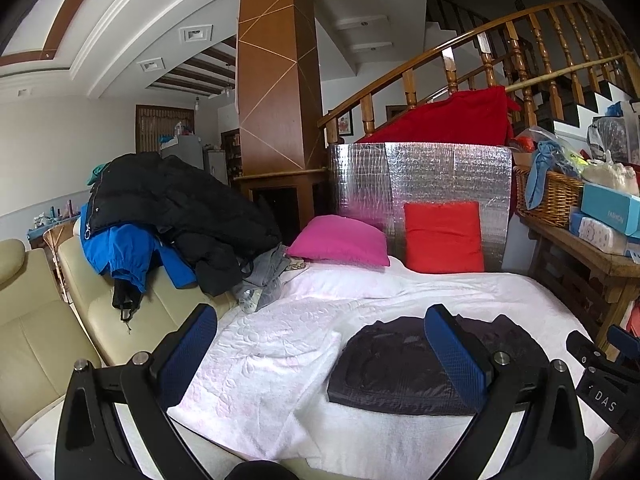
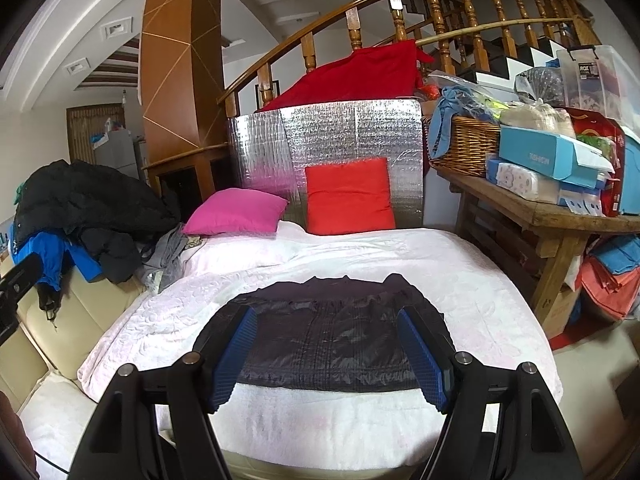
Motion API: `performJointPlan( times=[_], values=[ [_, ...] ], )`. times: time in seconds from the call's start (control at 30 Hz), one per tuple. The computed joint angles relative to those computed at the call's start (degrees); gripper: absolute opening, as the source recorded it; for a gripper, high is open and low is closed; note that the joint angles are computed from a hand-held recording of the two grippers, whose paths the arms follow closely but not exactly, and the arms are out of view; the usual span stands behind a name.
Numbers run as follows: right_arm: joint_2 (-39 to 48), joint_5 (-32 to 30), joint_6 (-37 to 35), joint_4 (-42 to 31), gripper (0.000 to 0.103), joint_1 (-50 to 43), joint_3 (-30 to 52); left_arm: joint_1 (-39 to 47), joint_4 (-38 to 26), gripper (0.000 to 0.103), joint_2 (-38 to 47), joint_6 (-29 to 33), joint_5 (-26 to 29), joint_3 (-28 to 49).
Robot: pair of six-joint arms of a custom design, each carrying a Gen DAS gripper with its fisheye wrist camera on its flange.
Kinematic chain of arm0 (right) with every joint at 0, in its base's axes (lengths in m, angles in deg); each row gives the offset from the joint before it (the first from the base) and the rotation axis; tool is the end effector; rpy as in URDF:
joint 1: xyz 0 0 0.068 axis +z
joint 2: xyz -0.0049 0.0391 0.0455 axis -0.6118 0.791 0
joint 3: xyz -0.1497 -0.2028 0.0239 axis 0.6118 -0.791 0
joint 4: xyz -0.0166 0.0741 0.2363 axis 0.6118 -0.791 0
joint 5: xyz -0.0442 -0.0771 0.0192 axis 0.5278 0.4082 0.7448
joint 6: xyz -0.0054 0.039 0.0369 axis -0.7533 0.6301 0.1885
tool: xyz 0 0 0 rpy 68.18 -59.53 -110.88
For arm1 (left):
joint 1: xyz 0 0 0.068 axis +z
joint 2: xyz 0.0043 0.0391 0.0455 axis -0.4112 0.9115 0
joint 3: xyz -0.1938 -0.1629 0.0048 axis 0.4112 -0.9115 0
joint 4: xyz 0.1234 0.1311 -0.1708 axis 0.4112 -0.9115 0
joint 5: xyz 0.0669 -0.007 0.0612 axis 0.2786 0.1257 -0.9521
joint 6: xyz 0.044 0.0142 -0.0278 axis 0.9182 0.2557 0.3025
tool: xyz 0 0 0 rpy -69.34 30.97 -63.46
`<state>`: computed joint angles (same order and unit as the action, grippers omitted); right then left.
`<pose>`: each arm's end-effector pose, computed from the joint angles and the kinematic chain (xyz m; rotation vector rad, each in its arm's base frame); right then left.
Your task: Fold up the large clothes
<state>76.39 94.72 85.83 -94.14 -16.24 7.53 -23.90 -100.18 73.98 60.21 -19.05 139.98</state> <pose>0.2983 0.1035 0.3649 0.1483 1.9685 0.0620 0.2856 0.0085 0.4008 -0.1326 1.8507 0.1814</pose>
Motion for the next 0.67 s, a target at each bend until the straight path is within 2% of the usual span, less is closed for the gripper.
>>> performJointPlan(
  times=[0.47, 0.6, 0.67],
  values=[
    [6.6, -1.6, -0.5, -1.0, 0.076, -1.6, 5.7, 0.1, -0.3, 0.103, 5.7, 0.0, 1.4, 4.1],
    [10.3, -4.2, -1.8, -1.7, 0.076, -3.8, 9.5, 1.8, 1.9, 0.103, 8.8, -0.5, 7.7, 5.7],
    [12.5, -6.4, -2.3, -2.0, 0.076, -6.3, 11.7, 2.7, 1.5, 0.103, 13.1, -0.9, 9.2, 9.7]
  ],
)
